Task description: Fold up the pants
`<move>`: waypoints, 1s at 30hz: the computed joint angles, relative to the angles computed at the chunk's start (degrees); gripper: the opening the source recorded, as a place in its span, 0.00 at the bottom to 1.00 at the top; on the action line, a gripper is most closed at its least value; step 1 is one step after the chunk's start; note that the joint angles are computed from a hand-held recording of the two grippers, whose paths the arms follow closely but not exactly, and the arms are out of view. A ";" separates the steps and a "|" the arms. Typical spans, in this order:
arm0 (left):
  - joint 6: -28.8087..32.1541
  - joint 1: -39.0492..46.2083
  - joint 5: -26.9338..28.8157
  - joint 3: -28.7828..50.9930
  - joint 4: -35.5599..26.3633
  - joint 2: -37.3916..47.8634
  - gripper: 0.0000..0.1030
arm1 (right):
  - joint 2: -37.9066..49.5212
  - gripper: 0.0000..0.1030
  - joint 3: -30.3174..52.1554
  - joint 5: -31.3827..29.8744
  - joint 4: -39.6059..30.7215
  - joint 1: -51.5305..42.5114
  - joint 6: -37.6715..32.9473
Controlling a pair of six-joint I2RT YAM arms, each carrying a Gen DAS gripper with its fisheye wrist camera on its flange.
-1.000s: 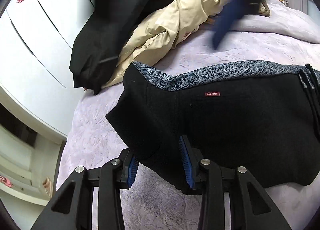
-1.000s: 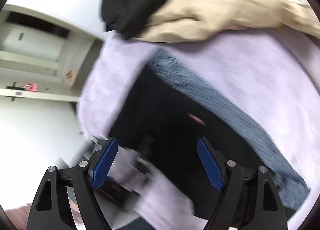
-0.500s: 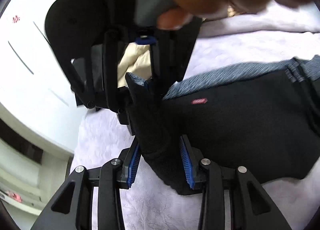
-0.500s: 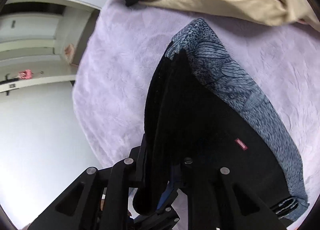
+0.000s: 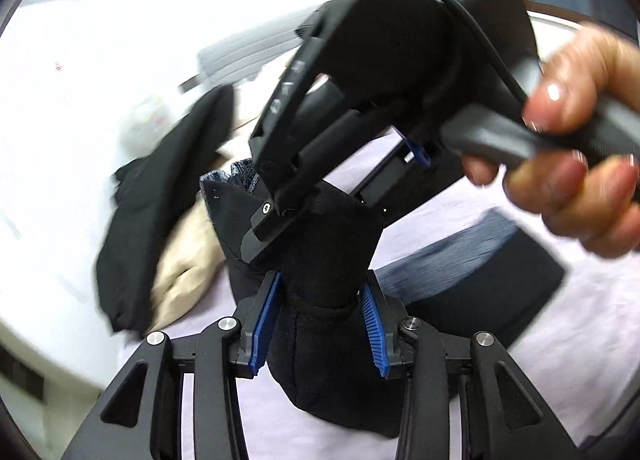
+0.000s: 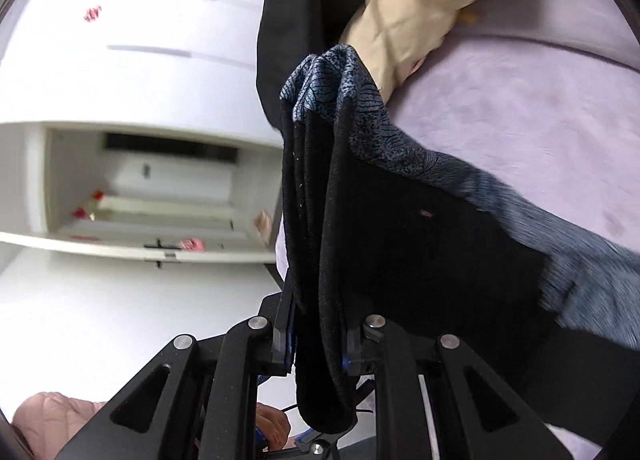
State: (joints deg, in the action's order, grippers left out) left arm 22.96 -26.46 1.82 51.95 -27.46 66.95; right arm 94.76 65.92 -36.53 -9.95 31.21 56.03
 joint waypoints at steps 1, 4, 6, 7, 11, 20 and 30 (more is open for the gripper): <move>-1.75 -3.65 -0.70 1.29 -1.53 0.40 0.39 | -5.84 0.17 -6.45 0.68 1.52 -1.46 0.47; -6.10 -15.80 -4.73 1.96 -2.30 2.92 0.39 | -21.01 0.19 -22.39 0.58 2.64 -7.07 1.52; -8.69 -23.81 -7.99 2.12 -0.88 6.48 0.40 | -29.44 0.19 -31.67 -1.38 2.44 -12.06 1.95; -9.63 -26.43 -8.65 1.55 0.14 7.67 0.43 | -33.70 0.19 -36.39 -2.81 2.05 -15.01 1.79; -13.80 -34.89 -11.71 1.41 4.15 16.80 0.43 | -38.17 0.19 -49.93 -9.53 4.86 -25.93 -2.05; -19.48 -31.35 -6.21 3.23 -3.82 21.62 0.70 | -20.49 0.19 -55.35 -9.01 16.35 -29.06 -11.11; -22.38 -9.69 -7.29 7.21 -14.10 19.27 0.85 | -31.46 0.21 -47.44 5.83 -9.74 -22.61 -16.72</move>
State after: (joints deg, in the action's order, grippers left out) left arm 0.58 -36.15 -5.47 59.16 -41.56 86.22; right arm 63.30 18.49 -30.70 -19.69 8.61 39.30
